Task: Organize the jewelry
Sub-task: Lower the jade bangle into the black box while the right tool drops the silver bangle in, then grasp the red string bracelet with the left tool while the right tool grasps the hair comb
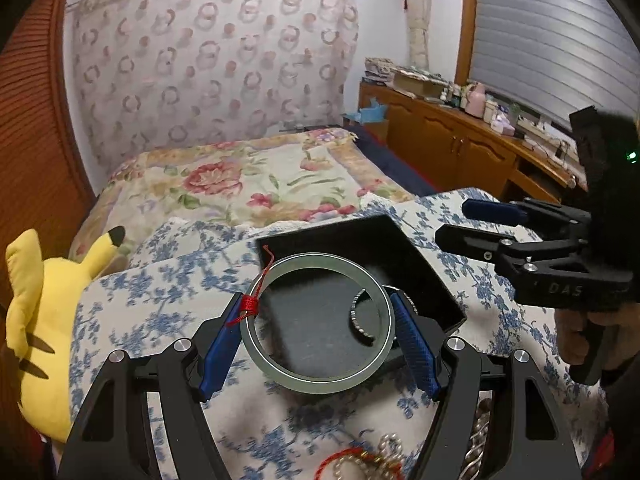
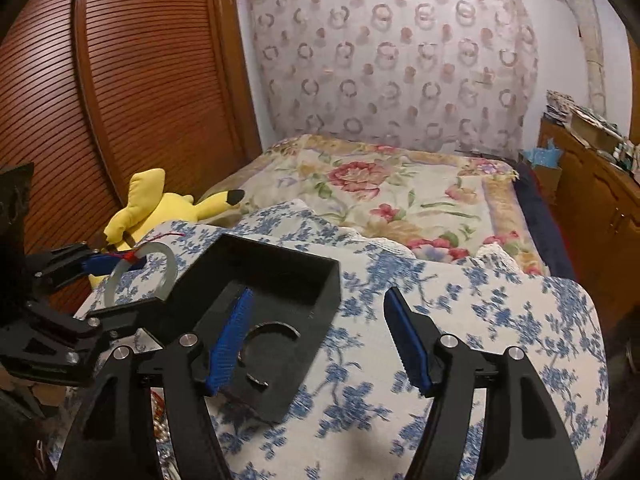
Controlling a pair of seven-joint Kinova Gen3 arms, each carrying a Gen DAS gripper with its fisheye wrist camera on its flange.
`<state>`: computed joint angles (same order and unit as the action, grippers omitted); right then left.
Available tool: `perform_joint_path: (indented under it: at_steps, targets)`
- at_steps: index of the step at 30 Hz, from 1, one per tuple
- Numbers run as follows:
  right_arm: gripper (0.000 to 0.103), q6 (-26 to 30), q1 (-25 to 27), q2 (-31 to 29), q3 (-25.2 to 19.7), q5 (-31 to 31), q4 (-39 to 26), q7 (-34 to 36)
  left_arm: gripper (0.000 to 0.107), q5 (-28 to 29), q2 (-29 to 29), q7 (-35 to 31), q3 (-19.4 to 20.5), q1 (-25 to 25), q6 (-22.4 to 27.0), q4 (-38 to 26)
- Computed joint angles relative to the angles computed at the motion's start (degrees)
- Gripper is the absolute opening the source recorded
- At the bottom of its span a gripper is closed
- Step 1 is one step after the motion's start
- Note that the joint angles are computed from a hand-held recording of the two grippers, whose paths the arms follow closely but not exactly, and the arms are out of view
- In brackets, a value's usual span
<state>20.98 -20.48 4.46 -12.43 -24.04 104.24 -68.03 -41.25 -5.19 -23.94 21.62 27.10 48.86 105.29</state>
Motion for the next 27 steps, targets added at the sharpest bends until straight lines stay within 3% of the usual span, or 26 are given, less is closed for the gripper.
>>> perform_joint_path:
  at_steps: [13,16,21,27]
  targets:
    - [0.070,-1.2,0.3,-2.6,0.8,-5.0,3.9,5.7,0.070,-2.8,5.9,1.3,-2.8,5.8,3.7,-2.8]
    - [0.070,-1.4,-0.3,-3.0,1.1,-4.1,4.3,5.1,0.077,-3.8,5.8,2.4,-3.0,6.8,4.2,-2.7]
    - [0.070,-1.7,-1.2,-4.8,1.6,-3.1,5.7,4.7,0.078,-5.3,4.7,4.0,-2.5,8.0,5.6,-2.1]
    - [0.070,-1.0,-3.3,-8.4,4.0,-7.6,9.4,9.4,0.085,-6.2,0.7,7.0,0.1,7.6,6.6,1.0]
